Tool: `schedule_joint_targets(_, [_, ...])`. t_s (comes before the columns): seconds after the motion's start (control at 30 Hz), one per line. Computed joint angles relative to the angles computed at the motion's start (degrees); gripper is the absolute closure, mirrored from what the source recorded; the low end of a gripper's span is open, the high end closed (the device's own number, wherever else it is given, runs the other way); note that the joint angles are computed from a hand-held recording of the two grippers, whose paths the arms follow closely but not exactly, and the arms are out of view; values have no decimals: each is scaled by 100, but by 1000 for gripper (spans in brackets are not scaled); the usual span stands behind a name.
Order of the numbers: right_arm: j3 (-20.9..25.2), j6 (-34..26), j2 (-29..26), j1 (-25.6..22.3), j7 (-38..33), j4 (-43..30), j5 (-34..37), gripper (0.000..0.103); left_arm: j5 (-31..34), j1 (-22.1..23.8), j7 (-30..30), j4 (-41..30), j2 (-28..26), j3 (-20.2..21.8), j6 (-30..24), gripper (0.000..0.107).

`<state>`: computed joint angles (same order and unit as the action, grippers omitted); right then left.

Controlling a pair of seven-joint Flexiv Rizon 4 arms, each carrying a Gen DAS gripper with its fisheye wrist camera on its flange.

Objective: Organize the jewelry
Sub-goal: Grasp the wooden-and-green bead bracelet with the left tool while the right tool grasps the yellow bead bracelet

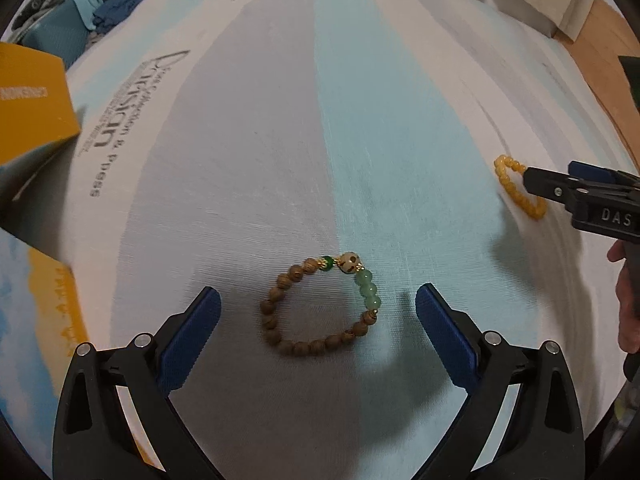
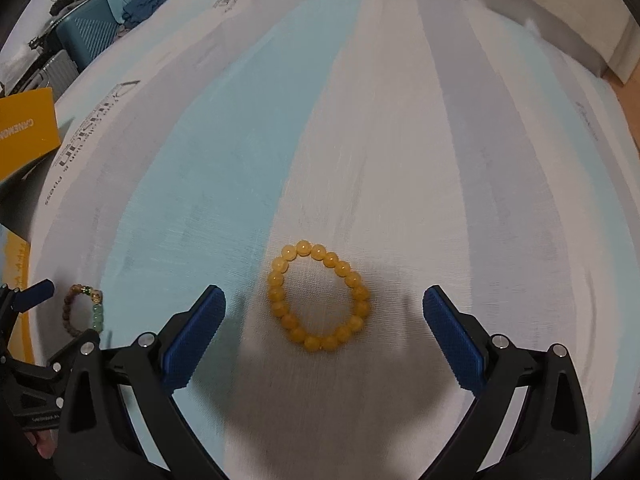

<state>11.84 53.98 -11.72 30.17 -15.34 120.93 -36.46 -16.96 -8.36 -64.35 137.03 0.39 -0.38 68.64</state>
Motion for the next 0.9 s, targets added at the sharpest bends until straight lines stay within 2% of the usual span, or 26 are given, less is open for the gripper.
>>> schedule_joint_targets(0.2, [-24,96,-242,-52,-207,-39,217,20,125,-16,-116,-43,-176,-52,96,18])
schedule_joint_targets(0.3, [-77,207,-323,-34,-175,-28,246,21,149,1,-141,-100,-246,-59,91,21])
schedule_joint_targets(0.53, [-138,425,-296,-28,-137,102,131,37,235,27,-112,-66,-263,-50,180,41])
schedule_joint_targets(0.77, [-142,305,-240,-10,-92,110,61,66,315,30,-70,-54,-159,-32,67,58])
schedule_joint_targets(0.9, [-106,214,-259,-12,-163,38,116,85,292,33,-36,-24,-112,-16,36,75])
